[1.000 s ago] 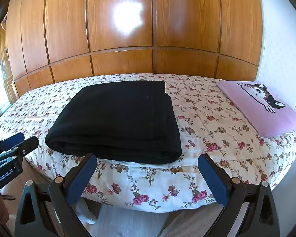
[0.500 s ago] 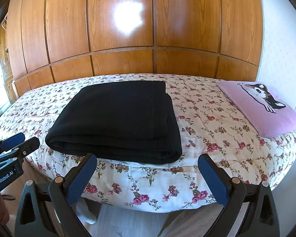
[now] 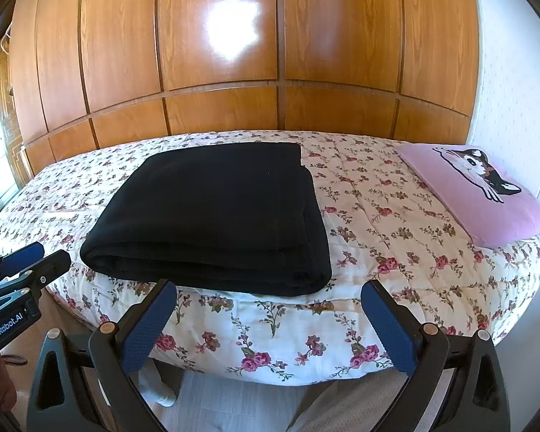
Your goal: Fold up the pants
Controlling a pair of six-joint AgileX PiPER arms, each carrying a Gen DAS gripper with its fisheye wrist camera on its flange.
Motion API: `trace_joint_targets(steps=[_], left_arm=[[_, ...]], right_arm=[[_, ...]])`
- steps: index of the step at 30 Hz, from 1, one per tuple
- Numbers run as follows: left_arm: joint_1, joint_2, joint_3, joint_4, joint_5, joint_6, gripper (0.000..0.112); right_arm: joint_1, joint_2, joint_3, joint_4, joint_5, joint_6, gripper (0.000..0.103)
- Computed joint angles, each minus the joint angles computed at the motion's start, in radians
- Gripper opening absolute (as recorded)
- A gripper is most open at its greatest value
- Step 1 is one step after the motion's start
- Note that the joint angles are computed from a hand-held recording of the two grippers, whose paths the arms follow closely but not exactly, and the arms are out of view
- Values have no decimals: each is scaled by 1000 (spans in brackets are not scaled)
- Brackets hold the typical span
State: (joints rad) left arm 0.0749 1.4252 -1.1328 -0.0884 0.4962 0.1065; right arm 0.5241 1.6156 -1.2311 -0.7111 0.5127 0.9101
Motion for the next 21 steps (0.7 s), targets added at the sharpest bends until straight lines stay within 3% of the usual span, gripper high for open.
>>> trace_joint_targets(steps=[21], left_arm=[[0, 17, -7, 76, 8, -44, 51]], right_arm=[[-6, 3, 2, 18, -4, -18, 103]])
